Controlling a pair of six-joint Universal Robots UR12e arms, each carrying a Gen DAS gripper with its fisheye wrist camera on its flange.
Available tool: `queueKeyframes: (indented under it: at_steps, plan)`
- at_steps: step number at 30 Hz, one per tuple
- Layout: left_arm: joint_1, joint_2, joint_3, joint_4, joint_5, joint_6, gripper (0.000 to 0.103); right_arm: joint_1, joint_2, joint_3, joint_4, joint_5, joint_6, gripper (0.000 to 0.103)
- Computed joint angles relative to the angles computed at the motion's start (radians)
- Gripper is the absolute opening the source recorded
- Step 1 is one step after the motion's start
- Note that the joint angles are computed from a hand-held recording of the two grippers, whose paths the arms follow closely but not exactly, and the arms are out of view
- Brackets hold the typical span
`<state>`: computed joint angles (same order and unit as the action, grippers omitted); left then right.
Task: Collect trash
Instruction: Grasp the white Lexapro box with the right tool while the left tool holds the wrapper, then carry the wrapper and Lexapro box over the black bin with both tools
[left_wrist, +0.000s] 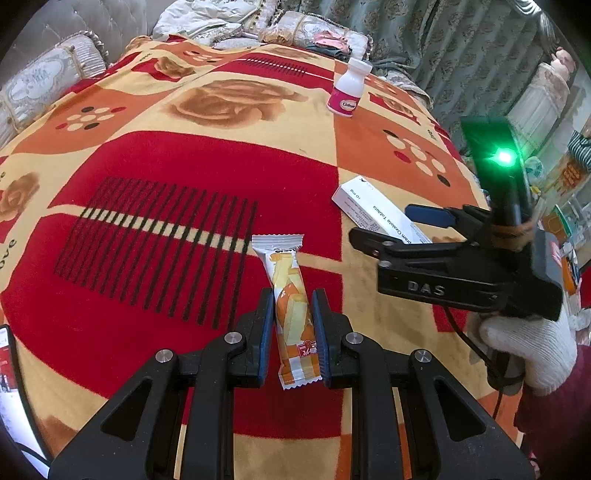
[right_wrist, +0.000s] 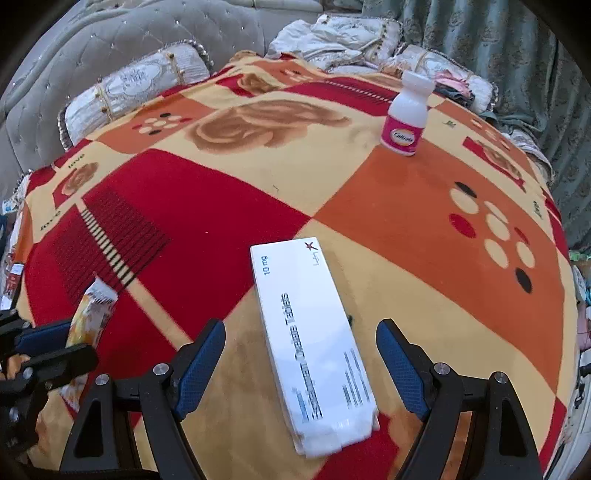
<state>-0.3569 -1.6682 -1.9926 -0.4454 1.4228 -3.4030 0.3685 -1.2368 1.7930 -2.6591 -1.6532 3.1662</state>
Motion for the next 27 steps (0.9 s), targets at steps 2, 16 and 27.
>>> queueKeyframes:
  at_steps: [2,16,27]
  plan:
    - [0.001,-0.003,0.001,-0.001,-0.002,0.0,0.018,0.0,0.009,-0.01,0.012,0.0,-0.003,0.082]
    - [0.0,-0.002,-0.007,0.013,-0.038,-0.003,0.018,0.007,-0.025,0.025,0.014,0.035,0.01,0.041]
    - [0.002,-0.001,-0.018,0.03,-0.127,0.027,0.018,-0.014,-0.179,0.208,-0.06,0.037,0.152,0.041]
